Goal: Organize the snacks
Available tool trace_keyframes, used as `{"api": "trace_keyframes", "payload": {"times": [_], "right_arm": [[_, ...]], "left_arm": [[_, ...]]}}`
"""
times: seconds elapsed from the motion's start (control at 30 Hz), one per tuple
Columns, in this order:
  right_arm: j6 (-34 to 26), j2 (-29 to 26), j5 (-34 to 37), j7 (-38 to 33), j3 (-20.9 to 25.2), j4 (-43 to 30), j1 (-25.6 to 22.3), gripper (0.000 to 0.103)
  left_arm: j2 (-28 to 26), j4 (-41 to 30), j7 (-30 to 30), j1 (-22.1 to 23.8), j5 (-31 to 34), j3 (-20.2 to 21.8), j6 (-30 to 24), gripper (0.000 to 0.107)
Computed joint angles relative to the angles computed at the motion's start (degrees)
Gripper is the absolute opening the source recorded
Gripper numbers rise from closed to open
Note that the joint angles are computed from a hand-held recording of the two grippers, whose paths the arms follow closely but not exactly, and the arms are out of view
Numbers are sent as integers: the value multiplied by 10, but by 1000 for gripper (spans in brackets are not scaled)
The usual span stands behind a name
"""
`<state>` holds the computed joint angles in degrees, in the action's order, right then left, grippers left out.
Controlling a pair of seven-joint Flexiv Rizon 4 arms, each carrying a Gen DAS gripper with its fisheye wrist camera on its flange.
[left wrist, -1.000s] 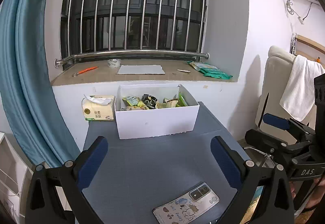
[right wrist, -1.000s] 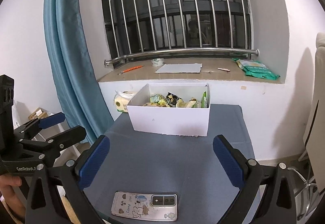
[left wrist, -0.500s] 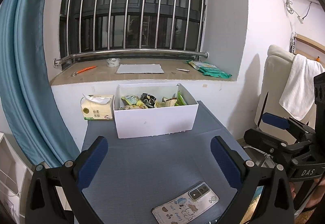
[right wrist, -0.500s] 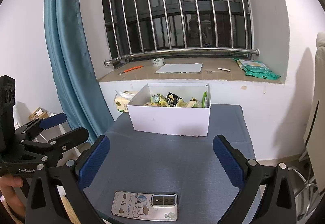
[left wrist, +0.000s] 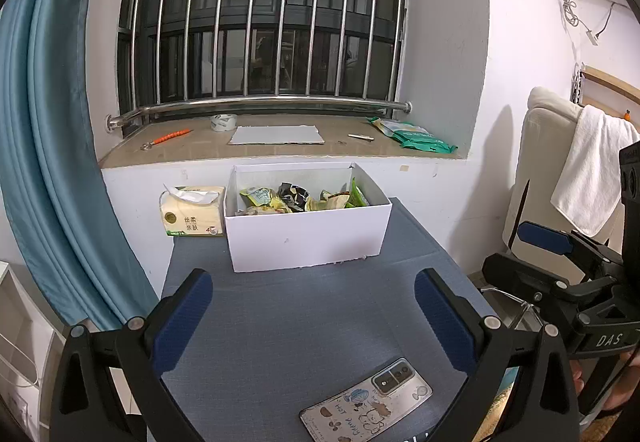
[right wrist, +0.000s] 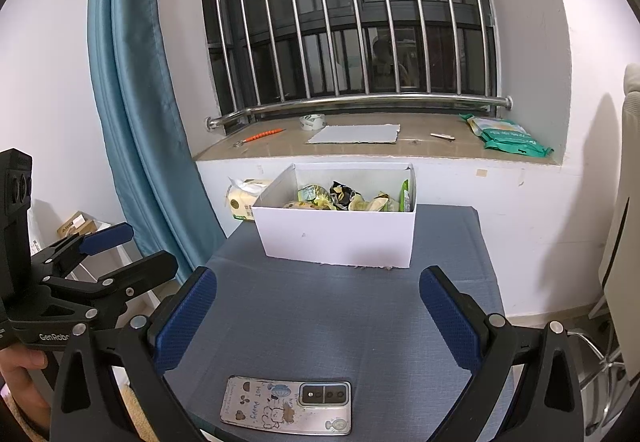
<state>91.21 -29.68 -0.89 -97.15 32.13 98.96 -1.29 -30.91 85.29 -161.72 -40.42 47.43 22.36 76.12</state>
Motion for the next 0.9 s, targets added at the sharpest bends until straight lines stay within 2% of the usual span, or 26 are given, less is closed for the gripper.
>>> {"api": "trace_keyframes", "payload": {"times": [0.43,0.9], "right_arm": [[-1,1,4,-2,-1,2,2,103],[-3,1,5,-3,2,4,0,103]], "left_arm": [[10,-2,-20,30,40,-45,-17,103],[13,-2,-29,40,54,-60,-25,103]]}}
